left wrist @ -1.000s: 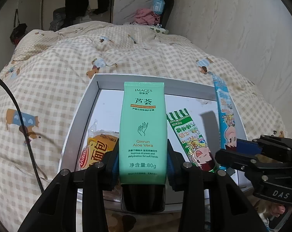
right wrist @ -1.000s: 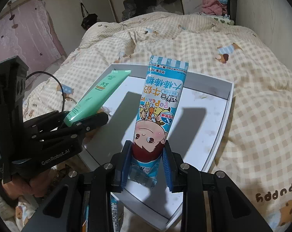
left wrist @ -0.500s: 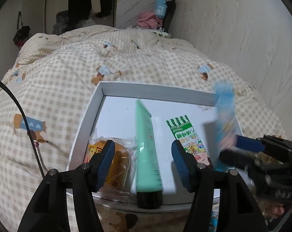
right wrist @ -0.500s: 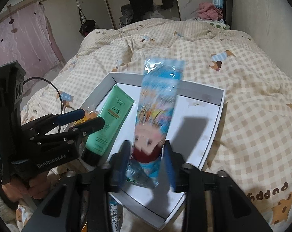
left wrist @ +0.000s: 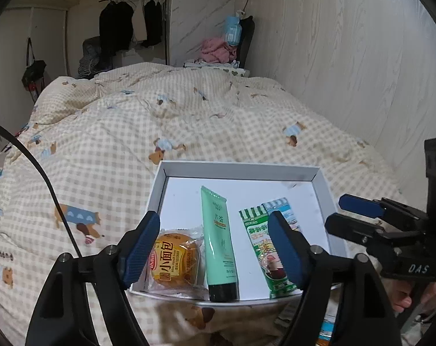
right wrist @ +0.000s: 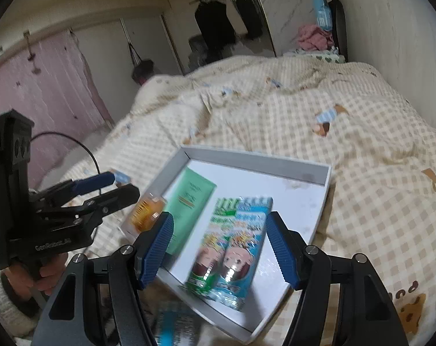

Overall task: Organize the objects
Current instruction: 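Lower and release the aloe tube and candy pack into the tray with both grippers, then move the left gripper down to the black hair clip beside the tray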

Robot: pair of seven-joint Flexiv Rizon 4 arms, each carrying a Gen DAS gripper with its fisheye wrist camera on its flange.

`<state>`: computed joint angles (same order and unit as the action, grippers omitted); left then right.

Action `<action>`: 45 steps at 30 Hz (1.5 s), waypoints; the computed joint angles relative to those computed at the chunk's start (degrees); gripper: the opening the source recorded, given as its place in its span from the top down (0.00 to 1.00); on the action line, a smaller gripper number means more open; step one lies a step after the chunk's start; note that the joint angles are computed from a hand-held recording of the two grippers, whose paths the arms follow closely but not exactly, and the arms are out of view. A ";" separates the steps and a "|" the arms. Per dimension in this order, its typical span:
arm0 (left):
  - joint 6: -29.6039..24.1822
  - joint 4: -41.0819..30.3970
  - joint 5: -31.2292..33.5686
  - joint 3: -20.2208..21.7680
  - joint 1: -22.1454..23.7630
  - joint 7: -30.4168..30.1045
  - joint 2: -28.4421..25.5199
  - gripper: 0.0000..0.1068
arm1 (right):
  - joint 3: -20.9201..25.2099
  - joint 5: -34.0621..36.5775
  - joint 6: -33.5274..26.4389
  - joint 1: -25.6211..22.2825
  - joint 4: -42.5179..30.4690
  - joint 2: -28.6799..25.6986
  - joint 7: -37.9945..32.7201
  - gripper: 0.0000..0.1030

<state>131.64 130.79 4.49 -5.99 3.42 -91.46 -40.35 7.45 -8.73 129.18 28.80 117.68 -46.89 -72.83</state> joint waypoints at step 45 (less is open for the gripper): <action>-7.24 11.66 6.39 -3.46 5.19 -6.56 3.43 0.22 | 3.78 -40.50 10.96 -15.89 8.00 0.10 14.56 0.09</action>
<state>124.40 142.46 10.88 -9.45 8.61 -98.02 -36.92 11.23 -49.23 140.14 12.91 125.68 -46.79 -58.27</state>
